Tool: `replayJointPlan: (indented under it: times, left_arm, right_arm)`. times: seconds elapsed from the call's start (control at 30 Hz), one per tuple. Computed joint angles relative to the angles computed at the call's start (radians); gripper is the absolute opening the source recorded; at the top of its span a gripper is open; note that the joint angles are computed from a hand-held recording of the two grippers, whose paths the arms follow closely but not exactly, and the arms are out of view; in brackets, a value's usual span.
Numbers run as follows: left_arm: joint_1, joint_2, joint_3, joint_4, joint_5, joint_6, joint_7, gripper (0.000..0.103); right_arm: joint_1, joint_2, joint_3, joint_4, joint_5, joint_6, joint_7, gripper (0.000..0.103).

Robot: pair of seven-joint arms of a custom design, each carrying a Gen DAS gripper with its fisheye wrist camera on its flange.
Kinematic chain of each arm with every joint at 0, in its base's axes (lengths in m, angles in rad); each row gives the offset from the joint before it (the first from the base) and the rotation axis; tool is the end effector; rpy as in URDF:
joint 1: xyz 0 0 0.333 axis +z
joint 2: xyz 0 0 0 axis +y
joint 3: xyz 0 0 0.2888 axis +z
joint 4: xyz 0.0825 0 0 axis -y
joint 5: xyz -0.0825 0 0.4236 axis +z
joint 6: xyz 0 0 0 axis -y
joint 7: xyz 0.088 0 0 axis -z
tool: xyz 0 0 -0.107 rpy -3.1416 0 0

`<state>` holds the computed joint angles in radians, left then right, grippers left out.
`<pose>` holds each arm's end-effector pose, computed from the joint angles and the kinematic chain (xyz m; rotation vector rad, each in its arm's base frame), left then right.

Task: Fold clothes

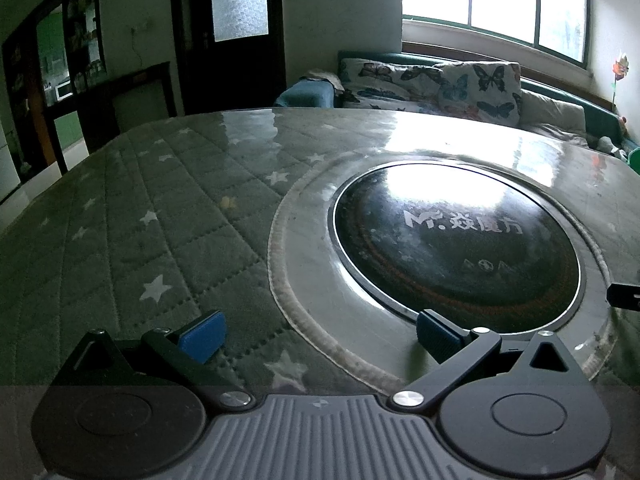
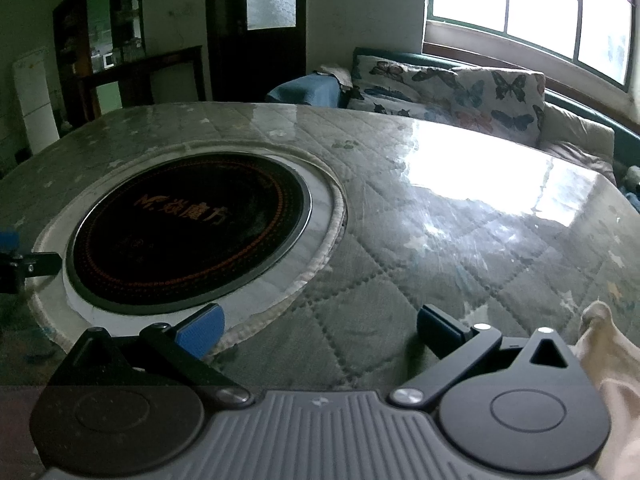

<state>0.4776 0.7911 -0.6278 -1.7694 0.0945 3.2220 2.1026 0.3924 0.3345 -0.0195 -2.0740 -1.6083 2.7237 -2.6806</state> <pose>0.7166 -0.0545 0.2273 -1.3286 2.1106 -0.9475 0.5507 0.2551 0.2188 -1.5574 1.9242 -0.8596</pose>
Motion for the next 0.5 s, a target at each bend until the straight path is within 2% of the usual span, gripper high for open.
replayJointPlan:
  times: [0.17, 0.5]
  left_arm:
    - [0.023, -0.029, -0.017, -0.051, 0.004, 0.008, -0.004, 0.103]
    - [0.145, -0.062, -0.126, -0.171, 0.064, 0.014, -0.012, 0.103]
  right_arm:
    - [0.009, -0.027, 0.010, -0.032, 0.041, -0.022, -0.019, 0.103]
    - [0.040, -0.116, 0.045, -0.129, 0.056, -0.094, 0.023, 0.103]
